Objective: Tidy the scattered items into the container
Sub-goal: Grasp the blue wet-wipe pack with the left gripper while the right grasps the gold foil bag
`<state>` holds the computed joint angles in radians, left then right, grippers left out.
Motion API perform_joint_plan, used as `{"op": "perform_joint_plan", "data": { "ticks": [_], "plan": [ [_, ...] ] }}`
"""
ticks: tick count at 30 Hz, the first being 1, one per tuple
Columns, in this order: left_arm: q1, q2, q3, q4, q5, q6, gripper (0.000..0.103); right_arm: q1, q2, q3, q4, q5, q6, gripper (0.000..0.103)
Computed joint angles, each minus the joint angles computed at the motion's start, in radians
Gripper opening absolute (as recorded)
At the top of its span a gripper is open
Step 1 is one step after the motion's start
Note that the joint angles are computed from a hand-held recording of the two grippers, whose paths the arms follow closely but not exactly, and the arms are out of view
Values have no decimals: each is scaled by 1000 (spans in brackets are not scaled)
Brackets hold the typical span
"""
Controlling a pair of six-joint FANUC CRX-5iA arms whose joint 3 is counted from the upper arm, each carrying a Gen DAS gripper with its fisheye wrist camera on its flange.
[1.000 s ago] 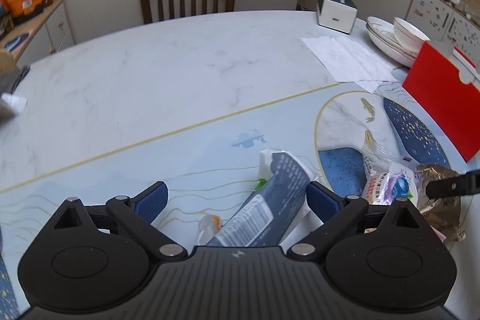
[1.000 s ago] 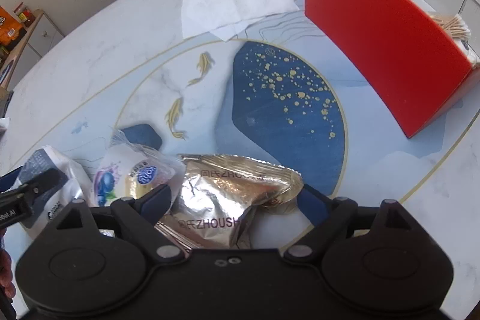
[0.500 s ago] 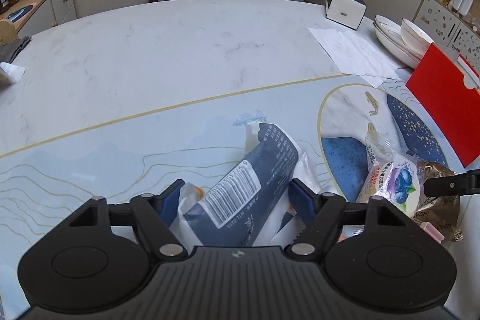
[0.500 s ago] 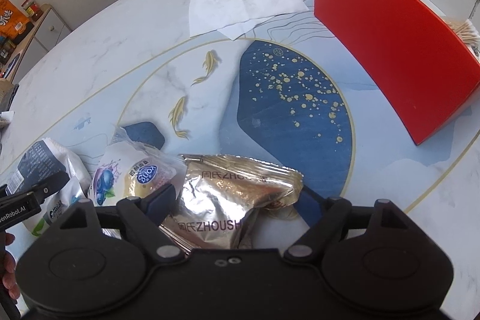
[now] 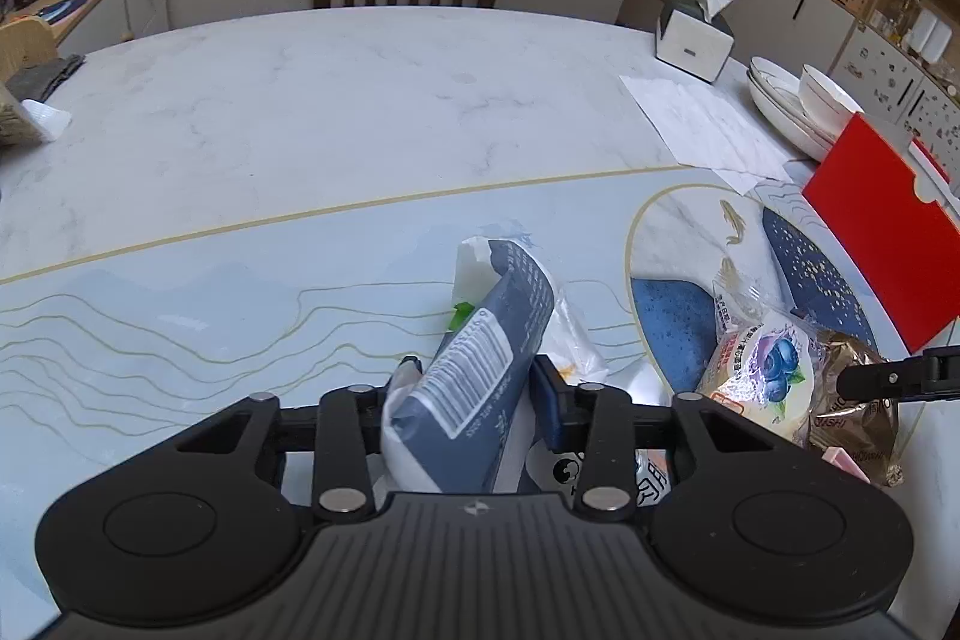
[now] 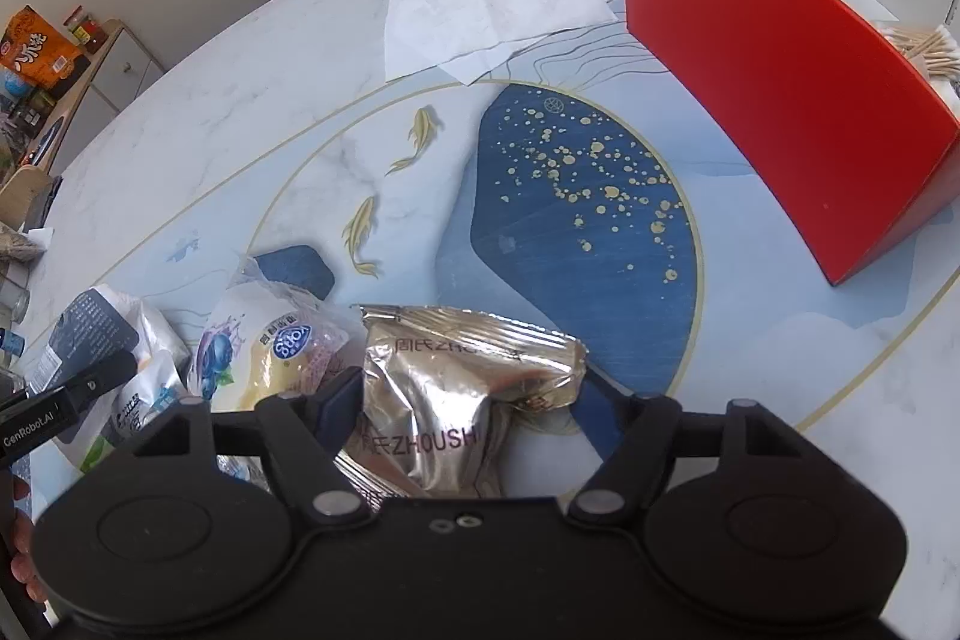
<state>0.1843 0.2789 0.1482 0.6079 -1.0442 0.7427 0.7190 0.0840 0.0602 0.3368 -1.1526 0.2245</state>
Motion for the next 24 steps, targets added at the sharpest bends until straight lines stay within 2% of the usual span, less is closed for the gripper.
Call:
{"op": "perform_joint_plan", "data": {
  "ticks": [9, 17, 24],
  "plan": [
    [18, -59, -55, -6, 70, 32, 24, 8, -46, -44, 26, 17, -14, 66],
    [34, -136, -137, 2, 139, 10, 22, 11, -95, -85, 46, 17, -19, 65],
    [40, -190, -180, 31, 133, 14, 21, 16, -141, -117, 50, 14, -15, 65]
  ]
}}
